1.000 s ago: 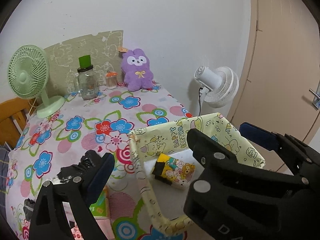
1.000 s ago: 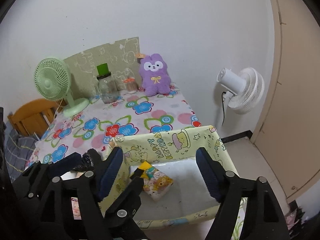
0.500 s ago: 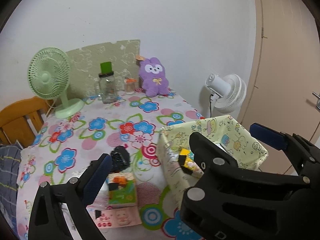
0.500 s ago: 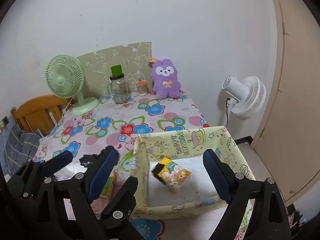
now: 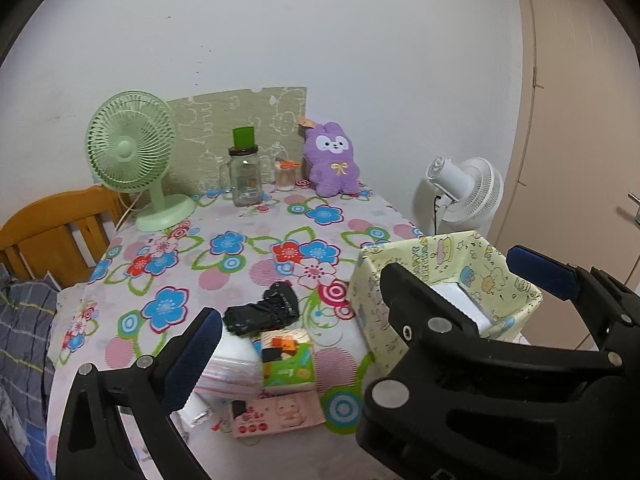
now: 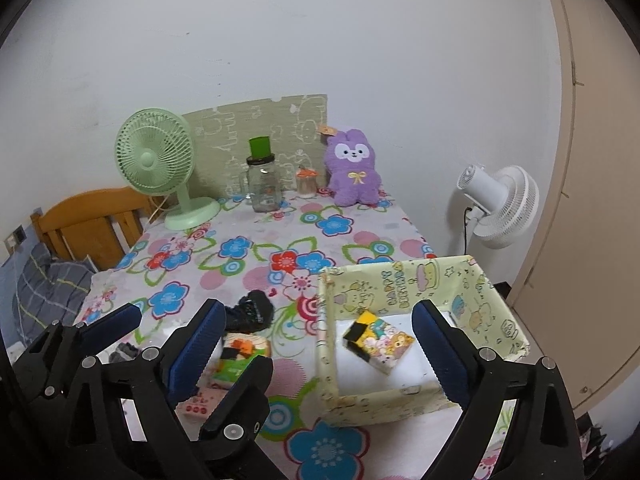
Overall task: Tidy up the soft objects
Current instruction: 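Withdraw the left tool from the box back over the bed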
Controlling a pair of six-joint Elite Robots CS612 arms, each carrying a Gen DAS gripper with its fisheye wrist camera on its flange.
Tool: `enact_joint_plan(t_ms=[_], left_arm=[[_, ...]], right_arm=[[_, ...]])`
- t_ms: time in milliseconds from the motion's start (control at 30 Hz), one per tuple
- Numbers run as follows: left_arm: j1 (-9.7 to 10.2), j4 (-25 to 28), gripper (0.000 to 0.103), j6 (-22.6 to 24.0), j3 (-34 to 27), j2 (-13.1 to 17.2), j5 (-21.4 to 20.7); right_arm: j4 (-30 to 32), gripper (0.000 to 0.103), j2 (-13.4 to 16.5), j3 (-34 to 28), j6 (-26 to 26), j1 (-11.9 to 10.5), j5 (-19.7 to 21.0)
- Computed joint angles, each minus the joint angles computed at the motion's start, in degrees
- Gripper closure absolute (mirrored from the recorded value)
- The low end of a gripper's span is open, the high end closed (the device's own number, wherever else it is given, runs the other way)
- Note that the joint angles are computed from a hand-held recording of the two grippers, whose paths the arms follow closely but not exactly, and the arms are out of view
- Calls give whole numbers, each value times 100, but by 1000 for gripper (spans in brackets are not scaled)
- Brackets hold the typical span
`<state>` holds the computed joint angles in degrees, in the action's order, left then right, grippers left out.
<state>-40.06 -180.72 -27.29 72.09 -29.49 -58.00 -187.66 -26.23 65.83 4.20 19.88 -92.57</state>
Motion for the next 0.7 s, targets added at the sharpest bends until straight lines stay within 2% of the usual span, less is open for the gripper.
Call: enact_joint_plan(t_ms=[300, 700], left_arm=[[28, -109, 0, -119, 374, -135, 243], [105, 63, 0, -495, 668, -190, 317]], right_arm=[[-115, 7, 79, -56, -142, 116, 193], [179, 7, 285, -340, -411, 231, 430]])
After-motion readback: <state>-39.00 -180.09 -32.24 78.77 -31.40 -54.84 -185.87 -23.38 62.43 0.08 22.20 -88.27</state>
